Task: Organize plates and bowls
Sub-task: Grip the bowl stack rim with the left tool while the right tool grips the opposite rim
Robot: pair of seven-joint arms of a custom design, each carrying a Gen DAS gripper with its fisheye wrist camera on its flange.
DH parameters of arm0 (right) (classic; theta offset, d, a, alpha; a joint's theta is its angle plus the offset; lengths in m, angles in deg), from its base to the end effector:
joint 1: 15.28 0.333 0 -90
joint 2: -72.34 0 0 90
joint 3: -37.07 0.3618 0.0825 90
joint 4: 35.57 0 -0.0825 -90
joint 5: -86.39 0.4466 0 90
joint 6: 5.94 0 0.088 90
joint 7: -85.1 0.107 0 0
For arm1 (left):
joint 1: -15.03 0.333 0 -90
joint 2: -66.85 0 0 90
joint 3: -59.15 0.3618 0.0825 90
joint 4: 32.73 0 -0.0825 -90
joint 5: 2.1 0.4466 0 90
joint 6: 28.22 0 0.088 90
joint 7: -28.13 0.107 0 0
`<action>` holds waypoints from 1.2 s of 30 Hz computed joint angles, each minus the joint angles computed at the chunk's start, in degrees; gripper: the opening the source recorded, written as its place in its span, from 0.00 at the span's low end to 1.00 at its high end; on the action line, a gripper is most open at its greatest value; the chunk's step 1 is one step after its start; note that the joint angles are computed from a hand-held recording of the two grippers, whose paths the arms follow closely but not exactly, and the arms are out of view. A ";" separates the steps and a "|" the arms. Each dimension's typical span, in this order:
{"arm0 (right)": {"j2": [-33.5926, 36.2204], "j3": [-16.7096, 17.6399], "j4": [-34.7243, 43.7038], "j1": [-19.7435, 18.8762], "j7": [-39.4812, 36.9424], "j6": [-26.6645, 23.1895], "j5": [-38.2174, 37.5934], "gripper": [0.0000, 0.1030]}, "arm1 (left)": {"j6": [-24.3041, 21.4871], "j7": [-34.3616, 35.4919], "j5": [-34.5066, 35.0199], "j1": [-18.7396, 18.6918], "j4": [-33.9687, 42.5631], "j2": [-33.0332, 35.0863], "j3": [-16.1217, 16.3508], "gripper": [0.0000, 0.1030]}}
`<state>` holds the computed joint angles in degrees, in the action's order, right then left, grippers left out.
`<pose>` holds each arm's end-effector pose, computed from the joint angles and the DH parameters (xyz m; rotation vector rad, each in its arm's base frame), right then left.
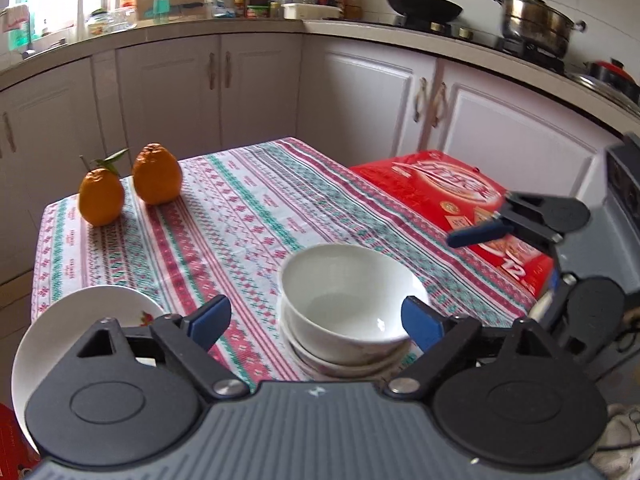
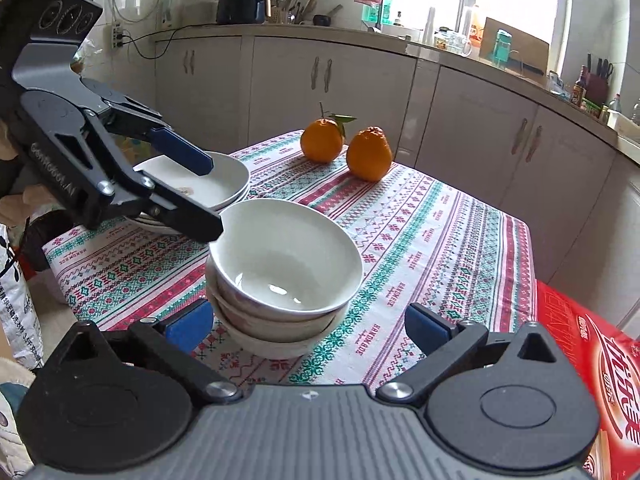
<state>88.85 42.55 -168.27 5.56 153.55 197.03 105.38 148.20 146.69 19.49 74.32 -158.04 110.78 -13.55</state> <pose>0.5688 0.2345 0.3190 -1.9715 1.2395 -0.7392 0.6425 -0.1133 0.3436 -1.0392 2.4077 -1.2013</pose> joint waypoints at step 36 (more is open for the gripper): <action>5.90 9.38 8.55 -14.12 -10.75 -17.18 -9.16 1.00 | -12.76 17.13 -7.06 -9.05 4.33 -0.79 9.24 0.89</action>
<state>94.75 51.94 -159.72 -8.56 142.80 179.85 96.22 135.44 163.81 12.43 65.28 -153.71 109.99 -4.31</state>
